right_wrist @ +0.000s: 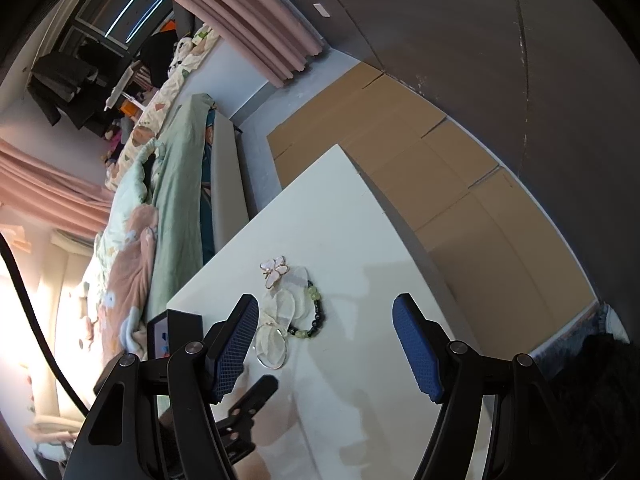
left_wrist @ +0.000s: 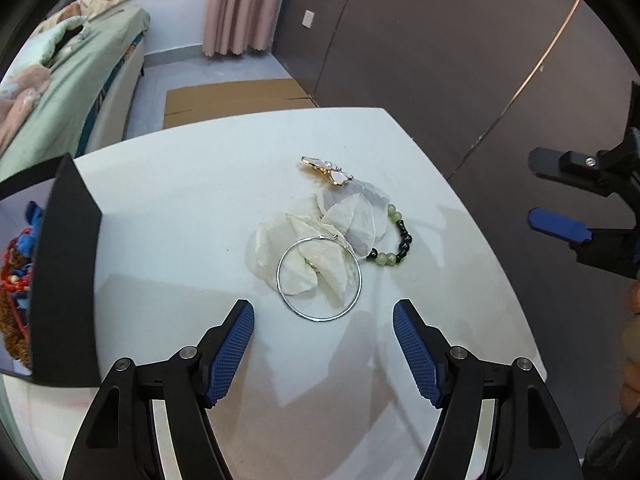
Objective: Organize jewelry
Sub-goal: 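Move both grippers back to the silver hoop and white organza pouch, then close the right gripper on the white pouch while the left gripper straddles the silver hoop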
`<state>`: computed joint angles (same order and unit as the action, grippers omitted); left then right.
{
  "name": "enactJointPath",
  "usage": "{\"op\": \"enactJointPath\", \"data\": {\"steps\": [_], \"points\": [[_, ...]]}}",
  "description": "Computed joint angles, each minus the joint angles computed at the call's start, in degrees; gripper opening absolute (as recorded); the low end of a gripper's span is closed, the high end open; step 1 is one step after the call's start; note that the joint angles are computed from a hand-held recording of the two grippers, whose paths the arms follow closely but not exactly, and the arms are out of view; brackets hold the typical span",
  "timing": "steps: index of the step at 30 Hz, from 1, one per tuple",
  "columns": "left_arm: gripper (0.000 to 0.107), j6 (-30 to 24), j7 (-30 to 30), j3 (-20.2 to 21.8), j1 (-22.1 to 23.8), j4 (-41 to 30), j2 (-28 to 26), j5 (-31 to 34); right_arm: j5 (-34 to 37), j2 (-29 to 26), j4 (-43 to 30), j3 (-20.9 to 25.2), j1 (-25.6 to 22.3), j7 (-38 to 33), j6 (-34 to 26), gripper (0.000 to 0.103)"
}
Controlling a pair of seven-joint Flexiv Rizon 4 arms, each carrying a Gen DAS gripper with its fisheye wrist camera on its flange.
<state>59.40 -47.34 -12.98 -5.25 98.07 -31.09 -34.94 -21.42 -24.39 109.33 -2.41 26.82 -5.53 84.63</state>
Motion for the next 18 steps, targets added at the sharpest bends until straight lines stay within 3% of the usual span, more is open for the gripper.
{"op": "enactJointPath", "data": {"steps": [12, 18], "points": [[0.071, 9.71, 2.68, -2.16, -1.1, 0.26, -2.1, 2.34, 1.64, 0.03, 0.28, 1.26, -1.11, -1.39, 0.63, 0.07], [0.058, 14.94, 2.57, -0.6, -2.73, 0.58, -2.78, 7.94, 3.02, -0.36, -0.53, 2.66, -1.92, -3.08, -0.44, 0.07]]}}
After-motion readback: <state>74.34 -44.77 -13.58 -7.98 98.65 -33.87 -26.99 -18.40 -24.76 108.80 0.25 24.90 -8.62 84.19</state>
